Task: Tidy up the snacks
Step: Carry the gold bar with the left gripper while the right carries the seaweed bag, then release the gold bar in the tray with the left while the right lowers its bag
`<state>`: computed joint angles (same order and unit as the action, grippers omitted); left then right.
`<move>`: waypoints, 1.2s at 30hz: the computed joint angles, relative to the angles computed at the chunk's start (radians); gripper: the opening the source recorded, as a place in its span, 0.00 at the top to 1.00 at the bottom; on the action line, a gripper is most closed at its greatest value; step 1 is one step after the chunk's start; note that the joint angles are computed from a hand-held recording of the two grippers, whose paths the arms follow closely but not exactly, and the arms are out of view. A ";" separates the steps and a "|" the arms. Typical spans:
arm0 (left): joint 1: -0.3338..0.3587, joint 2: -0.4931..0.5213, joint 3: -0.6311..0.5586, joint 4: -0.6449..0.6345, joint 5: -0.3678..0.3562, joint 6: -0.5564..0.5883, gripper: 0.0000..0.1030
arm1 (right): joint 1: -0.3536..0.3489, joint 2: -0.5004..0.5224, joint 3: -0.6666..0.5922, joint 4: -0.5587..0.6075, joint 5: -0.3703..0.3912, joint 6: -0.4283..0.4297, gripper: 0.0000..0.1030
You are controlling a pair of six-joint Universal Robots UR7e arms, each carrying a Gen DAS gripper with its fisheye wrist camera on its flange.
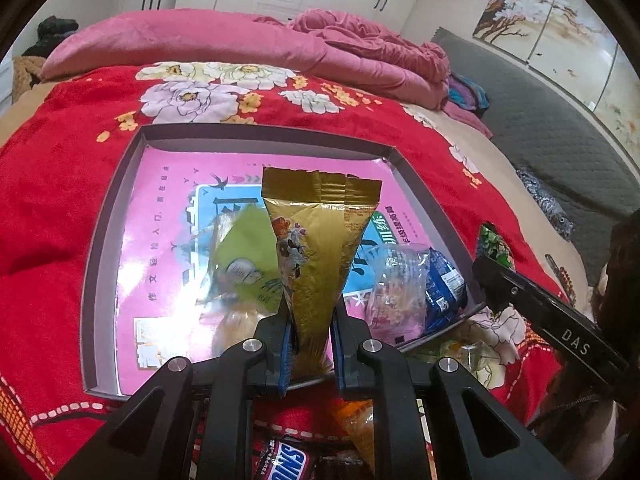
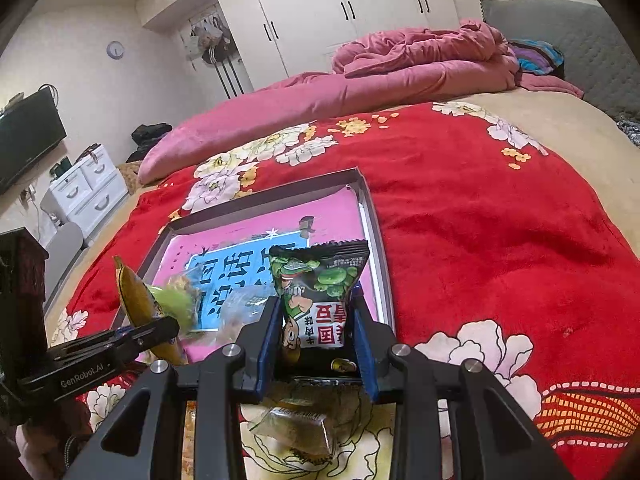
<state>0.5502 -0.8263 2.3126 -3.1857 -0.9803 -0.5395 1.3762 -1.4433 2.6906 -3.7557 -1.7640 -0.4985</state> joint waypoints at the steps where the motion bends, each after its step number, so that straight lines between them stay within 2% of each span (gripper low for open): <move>1: 0.000 0.001 -0.002 0.005 0.000 0.000 0.84 | 0.001 0.004 -0.004 0.000 -0.006 0.002 0.66; 25: 0.004 0.002 -0.007 0.027 -0.001 -0.010 0.84 | 0.017 0.070 -0.047 0.010 -0.067 0.038 0.66; 36: 0.004 0.001 -0.008 0.029 0.000 -0.009 0.84 | 0.016 0.085 -0.057 0.015 -0.048 0.030 0.65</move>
